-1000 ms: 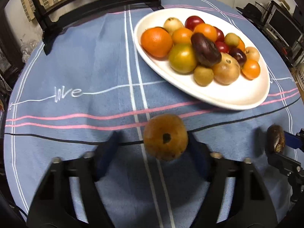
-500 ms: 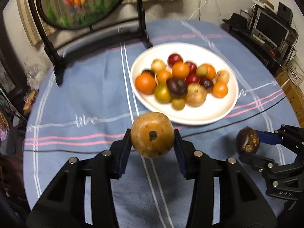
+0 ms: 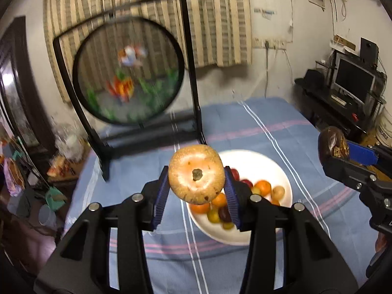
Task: Organize fruits
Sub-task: 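Carry both fruits over the plate and release them onto it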
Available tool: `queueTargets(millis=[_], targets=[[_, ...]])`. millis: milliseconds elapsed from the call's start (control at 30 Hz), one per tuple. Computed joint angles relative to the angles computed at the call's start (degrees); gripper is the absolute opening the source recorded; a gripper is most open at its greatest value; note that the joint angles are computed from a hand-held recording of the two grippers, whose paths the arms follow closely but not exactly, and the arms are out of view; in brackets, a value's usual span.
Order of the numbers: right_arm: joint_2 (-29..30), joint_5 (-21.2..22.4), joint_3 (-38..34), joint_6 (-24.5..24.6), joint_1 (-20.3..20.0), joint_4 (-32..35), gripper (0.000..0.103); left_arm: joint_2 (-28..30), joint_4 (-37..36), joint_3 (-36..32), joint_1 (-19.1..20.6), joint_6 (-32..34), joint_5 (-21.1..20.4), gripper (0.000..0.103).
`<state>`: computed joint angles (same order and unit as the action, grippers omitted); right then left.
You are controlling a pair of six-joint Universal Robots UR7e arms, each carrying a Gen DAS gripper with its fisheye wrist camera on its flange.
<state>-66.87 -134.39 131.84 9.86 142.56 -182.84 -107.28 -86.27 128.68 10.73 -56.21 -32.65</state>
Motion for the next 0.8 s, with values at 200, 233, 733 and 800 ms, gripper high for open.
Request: queueTargets(millis=[200,233,733,800], targets=[[1.1,0.4,-0.1,-1.2,-1.6,-0.8,0.047,2.4,-5.4,0.5,1.6,4.1,-0.9,0.043],[1.1,0.4,0.2,-0.9,-1.8,-0.6,0.047,2.7,-6.5,0.9,2.3,4.9,-1.2,0.043],[7.4,3.1,0.8,-2.7,-13.1,-1.6,0.047,15.7,-31.5,3.1,20.9,21.6,-6.9,0.044],[8.8,4.0,0.4,-3.7,-15.2,-2.1,0.047,17.4,-33.9,3.3,22.2,23.4,-7.1,0.044]])
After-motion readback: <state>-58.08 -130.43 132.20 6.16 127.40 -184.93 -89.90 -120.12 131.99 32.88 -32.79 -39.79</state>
